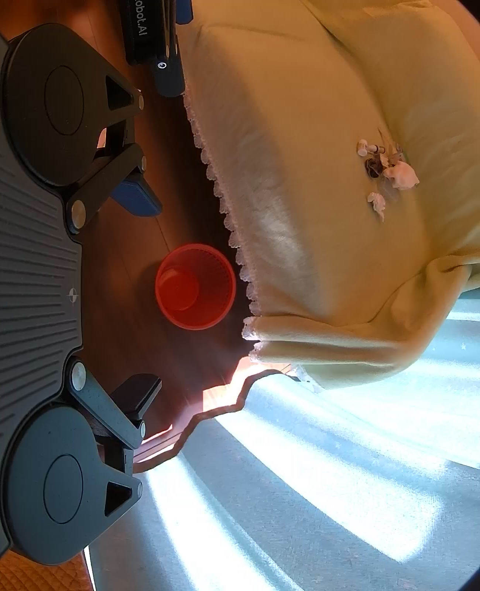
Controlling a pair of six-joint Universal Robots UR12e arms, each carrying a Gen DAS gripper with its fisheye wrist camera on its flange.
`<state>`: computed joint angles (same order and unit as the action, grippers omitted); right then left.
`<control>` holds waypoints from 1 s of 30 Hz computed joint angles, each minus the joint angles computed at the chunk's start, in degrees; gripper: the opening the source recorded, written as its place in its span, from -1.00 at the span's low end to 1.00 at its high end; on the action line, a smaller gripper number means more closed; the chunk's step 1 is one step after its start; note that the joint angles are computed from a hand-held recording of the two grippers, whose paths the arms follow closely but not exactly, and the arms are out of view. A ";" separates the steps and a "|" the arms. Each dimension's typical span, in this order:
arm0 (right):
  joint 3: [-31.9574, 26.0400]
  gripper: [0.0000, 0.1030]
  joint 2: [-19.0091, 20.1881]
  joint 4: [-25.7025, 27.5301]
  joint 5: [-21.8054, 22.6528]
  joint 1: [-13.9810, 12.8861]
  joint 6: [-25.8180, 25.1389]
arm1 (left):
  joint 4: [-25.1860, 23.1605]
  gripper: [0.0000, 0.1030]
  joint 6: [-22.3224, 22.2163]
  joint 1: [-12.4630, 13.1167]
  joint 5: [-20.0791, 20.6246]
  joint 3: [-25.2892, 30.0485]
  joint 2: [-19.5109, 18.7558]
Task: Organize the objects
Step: 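Move the right gripper down toward the red mesh basket on the floor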
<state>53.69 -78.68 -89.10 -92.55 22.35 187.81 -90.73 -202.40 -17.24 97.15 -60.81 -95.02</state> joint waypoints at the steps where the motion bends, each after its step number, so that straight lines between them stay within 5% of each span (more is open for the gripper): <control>1: -0.12 0.75 0.10 0.13 -0.11 0.00 0.15 | 0.12 0.97 0.13 0.08 -0.10 -0.21 0.10; 19: 3.38 0.75 -0.92 -3.83 -2.96 0.76 4.30 | 4.93 0.97 5.18 2.41 -3.66 -2.98 0.27; 30: 10.65 0.65 -1.59 -11.40 2.89 -2.39 -0.60 | 6.40 0.97 1.66 2.52 -2.77 -4.69 -1.81</control>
